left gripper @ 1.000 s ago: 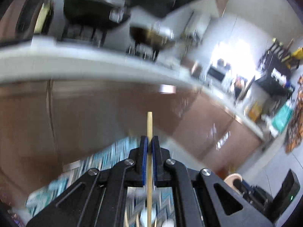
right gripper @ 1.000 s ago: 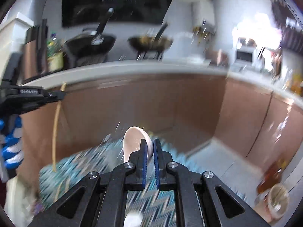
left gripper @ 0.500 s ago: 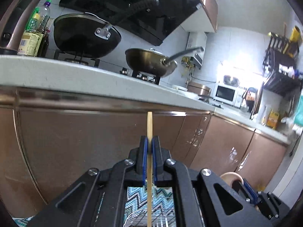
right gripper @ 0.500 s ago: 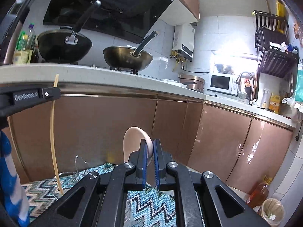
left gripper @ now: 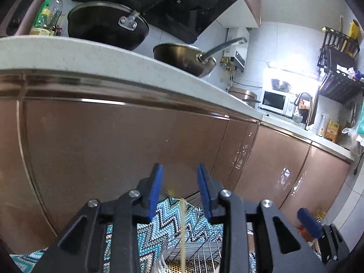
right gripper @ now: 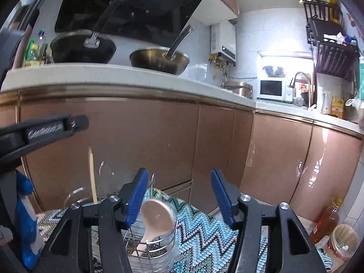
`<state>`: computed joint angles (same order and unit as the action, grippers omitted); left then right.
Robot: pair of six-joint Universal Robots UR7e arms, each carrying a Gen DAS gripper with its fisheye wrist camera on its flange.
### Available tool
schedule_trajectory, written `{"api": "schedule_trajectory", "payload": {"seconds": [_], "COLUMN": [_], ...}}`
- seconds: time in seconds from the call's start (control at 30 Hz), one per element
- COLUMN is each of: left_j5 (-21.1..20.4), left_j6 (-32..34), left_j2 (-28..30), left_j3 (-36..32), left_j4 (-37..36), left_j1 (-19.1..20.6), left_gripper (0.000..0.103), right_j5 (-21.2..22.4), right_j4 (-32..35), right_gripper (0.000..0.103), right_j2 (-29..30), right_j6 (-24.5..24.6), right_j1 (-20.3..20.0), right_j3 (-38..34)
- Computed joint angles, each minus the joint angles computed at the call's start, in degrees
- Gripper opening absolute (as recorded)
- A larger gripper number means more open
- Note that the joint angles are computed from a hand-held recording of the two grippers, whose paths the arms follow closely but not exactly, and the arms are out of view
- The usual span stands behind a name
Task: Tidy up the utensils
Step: 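Lift the chopstick and pink spoon and lower both into the clear utensil holder, then open both tools to release the chopstick and spoon inside the holder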
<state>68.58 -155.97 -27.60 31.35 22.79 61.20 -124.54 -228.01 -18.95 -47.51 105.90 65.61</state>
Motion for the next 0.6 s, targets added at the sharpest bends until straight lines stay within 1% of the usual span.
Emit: {"api": "schedule_trajectory", "payload": {"seconds": [0.03, 0.13, 0.17, 0.2, 0.23, 0.27, 0.33, 0.4, 0.47, 0.53, 0.6], "left_j5": [-0.19, -1.93, -2.58, -3.1, -3.31, -3.62, -4.39, -5.45, -6.63, -6.59, -7.14], "left_j6": [-0.13, -0.48, -0.7, -1.34, -1.93, -2.54, -3.96, -5.19, -6.69, -7.7, -8.26], "left_j2": [-0.6, -4.82, -6.1, -8.19, -9.34, -11.02, -14.34, -17.25, -19.91, -21.83, -24.38], "left_j3": [0.36, 5.84, 7.29, 9.97, 11.16, 13.33, 17.69, 21.51, 24.83, 27.0, 30.38], "left_j4": [0.18, -1.86, -2.11, -2.47, -2.31, -2.61, -2.85, -2.59, -1.18, 0.83, 0.91], "left_j1": [-0.22, -1.14, -1.44, -1.79, -2.01, -2.27, -2.75, -3.18, -3.55, -3.65, -3.96], "left_gripper": [0.031, 0.037, 0.039, 0.04, 0.04, 0.04, 0.041, 0.041, 0.041, 0.042, 0.045], "right_j5": [-0.2, -0.75, -0.93, -1.21, -1.69, -2.31, -3.26, -4.23, -5.53, -7.4, -8.64], "right_j4": [-0.92, -3.67, -4.64, -5.65, -6.7, -7.35, -7.74, -8.74, -9.19, -9.42, -9.75], "right_gripper": [0.062, 0.069, 0.073, 0.079, 0.082, 0.088, 0.092, 0.099, 0.102, 0.102, 0.103], "right_j2": [-0.59, -2.86, -3.55, -4.31, -5.3, -6.43, -8.61, -10.64, -12.09, -13.32, -14.27], "right_j6": [-0.07, -0.19, -0.33, -0.31, -0.01, 0.72, 2.65, 3.76, 4.48, 5.62, 7.02], "right_j1": [0.44, 1.85, 2.34, 2.87, 3.42, 4.02, 5.05, 6.28, 7.49, 8.96, 10.27], "right_j3": [0.74, 3.9, 4.91, 6.05, 7.57, 9.3, 12.72, 16.51, 19.37, 21.85, 23.7]}}
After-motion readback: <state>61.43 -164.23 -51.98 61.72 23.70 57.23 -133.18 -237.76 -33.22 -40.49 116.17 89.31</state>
